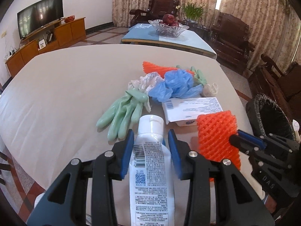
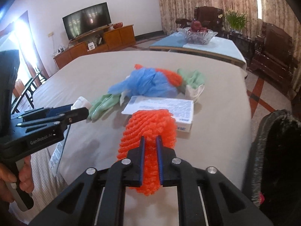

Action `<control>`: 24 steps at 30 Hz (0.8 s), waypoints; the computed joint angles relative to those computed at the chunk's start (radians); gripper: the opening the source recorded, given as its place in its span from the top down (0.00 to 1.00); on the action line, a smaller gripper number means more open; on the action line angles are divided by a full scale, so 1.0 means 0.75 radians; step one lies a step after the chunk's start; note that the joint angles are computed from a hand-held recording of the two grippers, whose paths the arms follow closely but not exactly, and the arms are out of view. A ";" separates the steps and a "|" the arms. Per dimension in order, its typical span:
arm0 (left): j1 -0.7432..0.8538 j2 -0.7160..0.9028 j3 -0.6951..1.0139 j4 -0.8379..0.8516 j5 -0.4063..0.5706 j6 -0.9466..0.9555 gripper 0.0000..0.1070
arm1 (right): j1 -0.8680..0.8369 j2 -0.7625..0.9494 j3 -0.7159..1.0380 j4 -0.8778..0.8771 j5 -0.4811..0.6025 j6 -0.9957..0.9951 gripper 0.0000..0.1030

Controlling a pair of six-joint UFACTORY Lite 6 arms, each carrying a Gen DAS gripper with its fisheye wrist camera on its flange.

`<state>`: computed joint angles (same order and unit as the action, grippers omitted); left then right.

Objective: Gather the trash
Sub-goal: 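Grasp the white lotion bottle with the left tool while the right tool grasps the orange foam net, then carry the lotion bottle with the left tool while the right tool carries the foam net over the bin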

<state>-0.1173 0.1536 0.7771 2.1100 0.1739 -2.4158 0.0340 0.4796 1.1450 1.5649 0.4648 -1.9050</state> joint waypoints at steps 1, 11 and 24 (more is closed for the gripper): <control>-0.011 -0.007 0.001 -0.038 -0.004 0.031 0.66 | -0.014 -0.021 -0.007 -0.006 0.002 0.003 0.89; -0.145 -0.038 0.072 -0.395 0.023 0.348 0.66 | -0.133 -0.167 -0.027 -0.061 0.030 0.064 0.89; -0.328 -0.038 0.269 -0.798 0.095 0.730 0.66 | -0.326 -0.315 0.009 -0.229 0.126 0.218 0.89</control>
